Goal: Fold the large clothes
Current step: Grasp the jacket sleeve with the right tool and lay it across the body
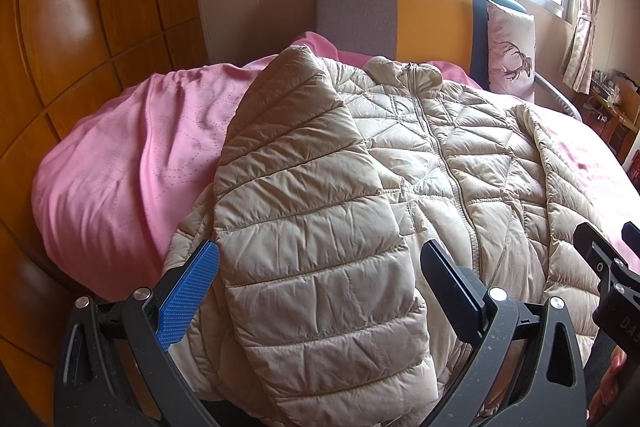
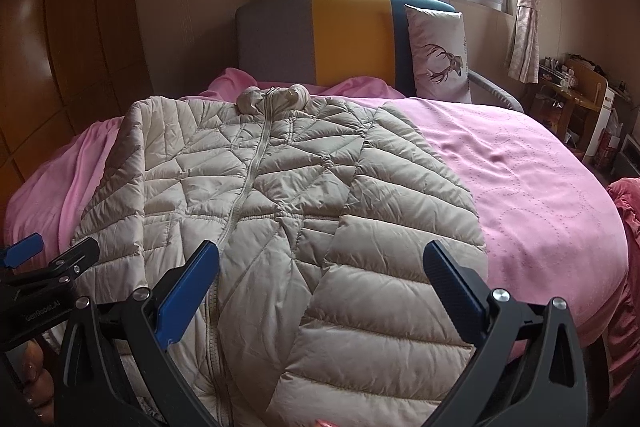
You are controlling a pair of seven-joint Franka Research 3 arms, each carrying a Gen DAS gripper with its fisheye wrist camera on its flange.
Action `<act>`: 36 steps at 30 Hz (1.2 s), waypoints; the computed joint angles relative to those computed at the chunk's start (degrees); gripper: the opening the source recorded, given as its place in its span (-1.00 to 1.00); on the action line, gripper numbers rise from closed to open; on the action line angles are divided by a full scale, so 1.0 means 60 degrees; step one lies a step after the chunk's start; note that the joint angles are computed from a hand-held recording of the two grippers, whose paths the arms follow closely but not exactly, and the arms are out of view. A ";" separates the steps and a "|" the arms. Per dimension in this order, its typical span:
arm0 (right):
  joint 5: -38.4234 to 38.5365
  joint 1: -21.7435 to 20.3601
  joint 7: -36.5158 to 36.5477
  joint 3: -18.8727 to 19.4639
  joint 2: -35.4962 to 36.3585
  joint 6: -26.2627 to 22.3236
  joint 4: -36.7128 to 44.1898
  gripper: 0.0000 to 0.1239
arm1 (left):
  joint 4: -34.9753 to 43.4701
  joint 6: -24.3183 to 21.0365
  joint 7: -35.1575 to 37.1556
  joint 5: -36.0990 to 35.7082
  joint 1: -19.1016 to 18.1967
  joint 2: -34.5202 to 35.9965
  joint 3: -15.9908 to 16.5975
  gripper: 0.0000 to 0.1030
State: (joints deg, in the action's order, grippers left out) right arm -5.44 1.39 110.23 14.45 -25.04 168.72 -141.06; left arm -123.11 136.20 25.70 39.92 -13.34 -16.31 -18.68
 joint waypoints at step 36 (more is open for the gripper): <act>0.1930 0.1127 -0.3900 -0.2322 0.0445 -0.0700 -0.0208 -0.67 | -0.1427 0.2474 0.0871 -0.1906 0.0474 -0.0373 0.0624 0.94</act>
